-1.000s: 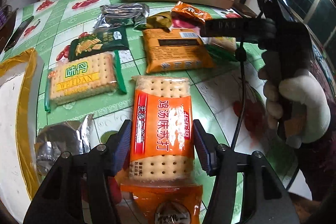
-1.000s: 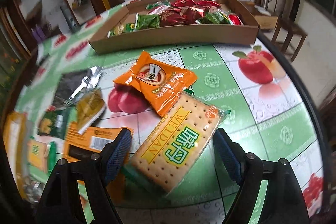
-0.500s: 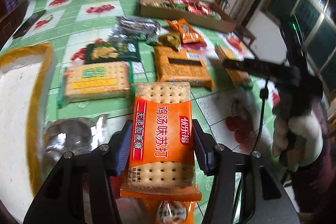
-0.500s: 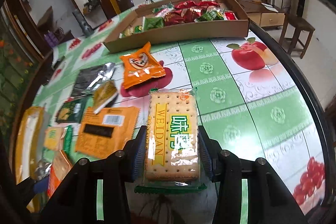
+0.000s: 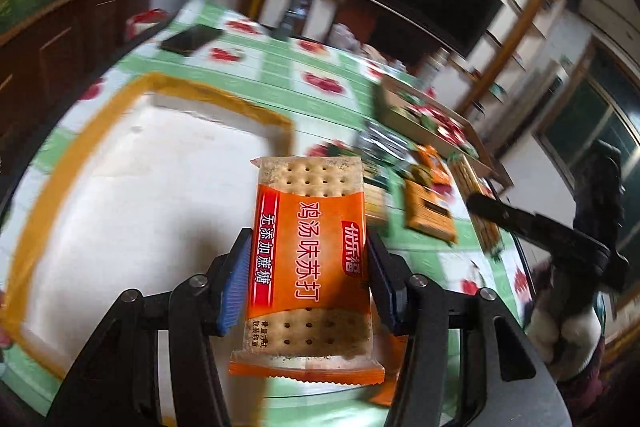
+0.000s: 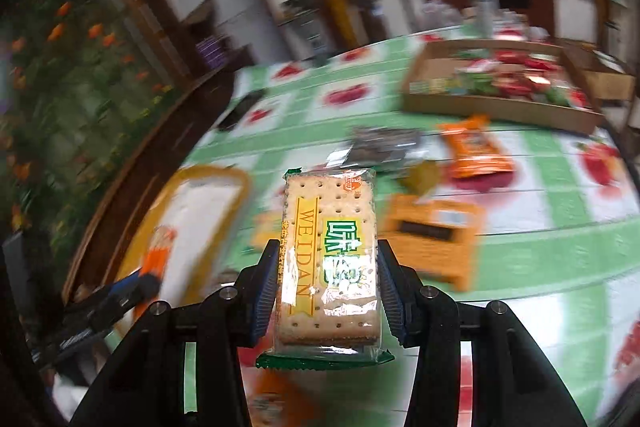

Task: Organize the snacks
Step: 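Carry both cracker packs into the yellow-rimmed tray and open both tools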

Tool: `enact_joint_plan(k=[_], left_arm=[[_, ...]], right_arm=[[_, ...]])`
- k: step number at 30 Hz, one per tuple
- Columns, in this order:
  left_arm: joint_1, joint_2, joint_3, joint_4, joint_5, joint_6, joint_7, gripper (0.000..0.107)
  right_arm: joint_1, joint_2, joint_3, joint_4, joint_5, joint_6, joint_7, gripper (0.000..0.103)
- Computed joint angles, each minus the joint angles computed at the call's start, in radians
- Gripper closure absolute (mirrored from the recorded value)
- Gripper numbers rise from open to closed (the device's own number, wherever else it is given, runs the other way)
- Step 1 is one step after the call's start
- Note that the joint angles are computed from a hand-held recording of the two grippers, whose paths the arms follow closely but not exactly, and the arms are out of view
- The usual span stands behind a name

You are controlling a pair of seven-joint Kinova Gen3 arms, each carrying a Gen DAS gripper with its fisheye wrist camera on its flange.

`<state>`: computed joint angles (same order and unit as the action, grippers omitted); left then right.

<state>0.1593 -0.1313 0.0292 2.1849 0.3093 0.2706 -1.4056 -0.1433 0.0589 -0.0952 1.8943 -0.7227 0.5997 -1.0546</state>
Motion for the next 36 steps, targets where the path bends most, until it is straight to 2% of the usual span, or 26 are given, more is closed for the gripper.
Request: enact_joint_plan(k=[4,6,11,14,17,20,25,29,32,36], left_arm=[[-0.009,0.008,-0.084,0.019,0.072,0.003,-0.077,0.056],[-0.037,0.011,-0.092,0.026,0.076,0.007,-0.091,0.056],[-0.099,0.024,-0.105,0.035,0.082,0.021,-0.115,0.056],[-0.154,0.038,-0.075,0.040,0.019,0.022,-0.053,0.056],[-0.182,0.045,-0.058,0.044,-0.032,0.031,0.000,0.055],[-0.189,0.049,-0.067,0.055,-0.026,0.038,0.000,0.055],[-0.203,0.042,-0.043,0.062,-0.070,0.040,0.064,0.055],[-0.200,0.021,-0.056,0.072,-0.062,0.032,0.085,0.054],[-0.193,-0.005,-0.074,0.086,-0.040,0.024,0.082,0.053],[-0.205,-0.066,-0.061,0.112,-0.063,0.013,0.138,0.051]], right_arm=[[-0.056,0.076,-0.050,-0.083,0.008,0.051,-0.036,0.056],[-0.085,0.121,-0.075,-0.130,0.028,0.066,-0.070,0.056],[-0.161,0.207,-0.125,-0.210,0.097,0.056,-0.160,0.056],[-0.188,0.265,-0.148,-0.261,0.120,0.069,-0.214,0.056],[-0.174,0.319,-0.182,-0.291,0.097,0.092,-0.216,0.056],[-0.174,0.354,-0.201,-0.303,0.089,0.104,-0.218,0.056],[-0.212,0.354,-0.199,-0.285,0.133,0.066,-0.258,0.056],[-0.203,0.344,-0.213,-0.269,0.132,0.056,-0.260,0.054],[-0.190,0.335,-0.231,-0.252,0.115,0.047,-0.237,0.053],[-0.180,0.316,-0.252,-0.237,0.089,0.049,-0.180,0.050]])
